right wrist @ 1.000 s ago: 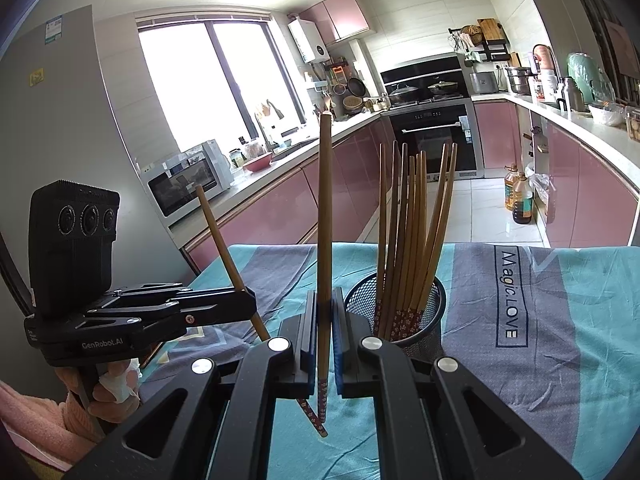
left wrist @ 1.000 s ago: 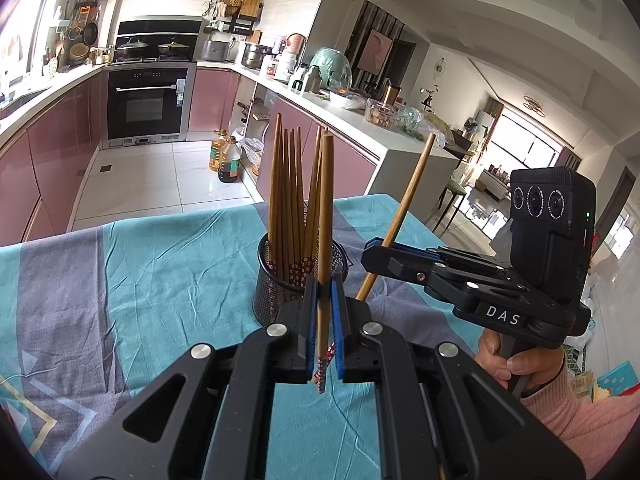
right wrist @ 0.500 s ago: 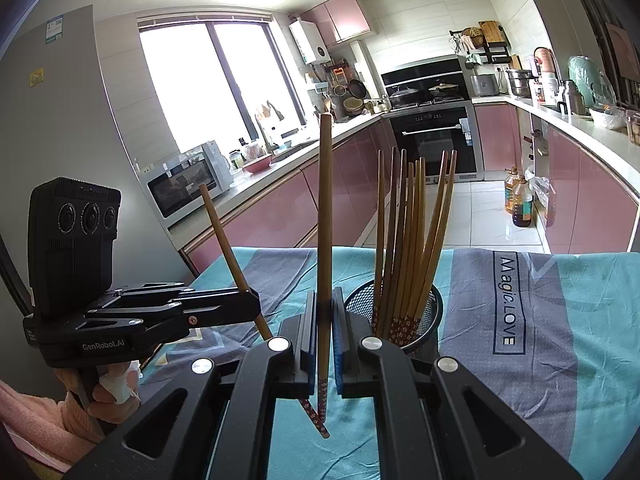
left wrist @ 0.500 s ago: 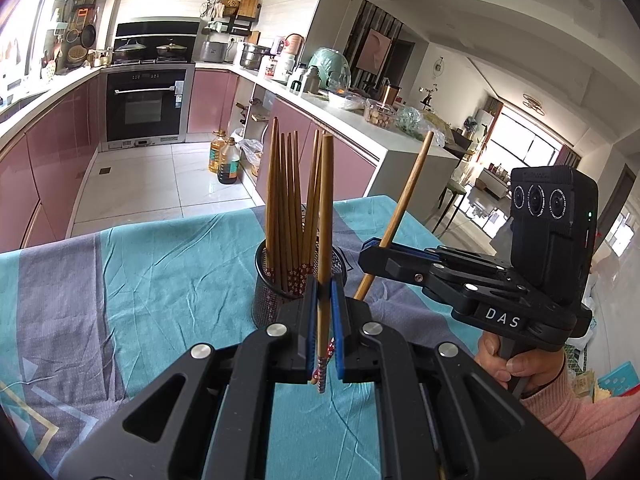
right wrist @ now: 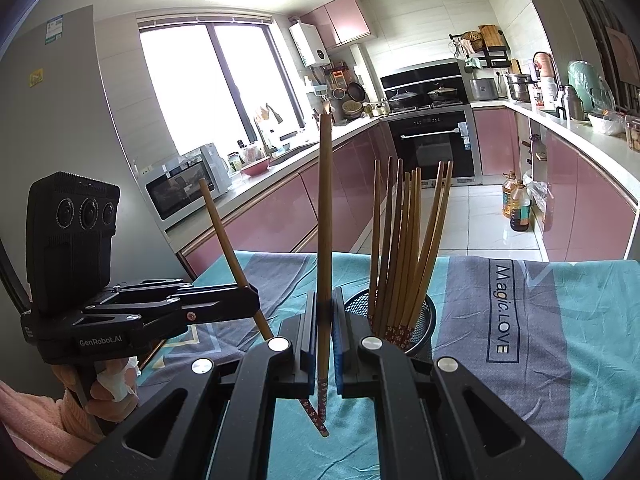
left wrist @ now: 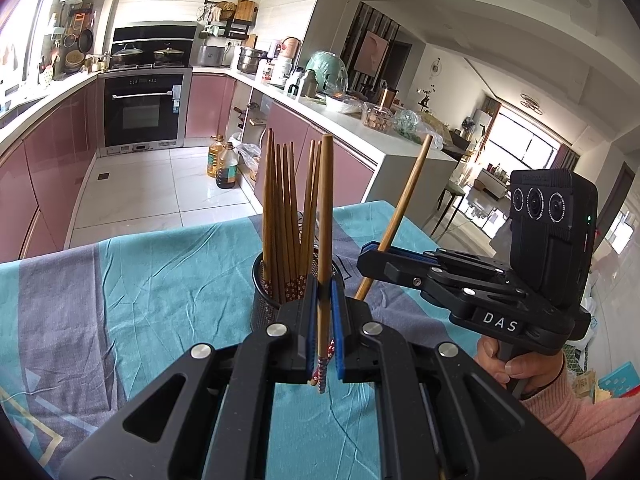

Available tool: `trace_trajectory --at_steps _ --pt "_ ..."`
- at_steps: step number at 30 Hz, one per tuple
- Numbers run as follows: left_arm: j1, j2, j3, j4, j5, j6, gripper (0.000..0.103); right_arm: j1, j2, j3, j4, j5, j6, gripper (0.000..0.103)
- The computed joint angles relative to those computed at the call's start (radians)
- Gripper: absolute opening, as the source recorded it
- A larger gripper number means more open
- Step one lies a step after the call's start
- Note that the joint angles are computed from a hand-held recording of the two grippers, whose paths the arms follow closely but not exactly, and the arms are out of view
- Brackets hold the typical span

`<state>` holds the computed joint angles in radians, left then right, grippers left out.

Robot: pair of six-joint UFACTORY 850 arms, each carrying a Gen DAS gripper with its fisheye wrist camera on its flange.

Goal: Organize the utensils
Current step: 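Carry both upright chopsticks over the mesh cup, tools side by side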

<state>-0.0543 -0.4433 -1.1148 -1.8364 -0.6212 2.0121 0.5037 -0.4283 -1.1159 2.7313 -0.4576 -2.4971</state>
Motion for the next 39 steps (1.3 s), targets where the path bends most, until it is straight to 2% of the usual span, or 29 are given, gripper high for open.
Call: trace_trajectory --at_steps 39 --pt "-0.003 0.030 0.000 -0.074 -0.011 0.077 0.007 -0.005 0.014 -0.011 0.046 -0.017 -0.070 0.006"
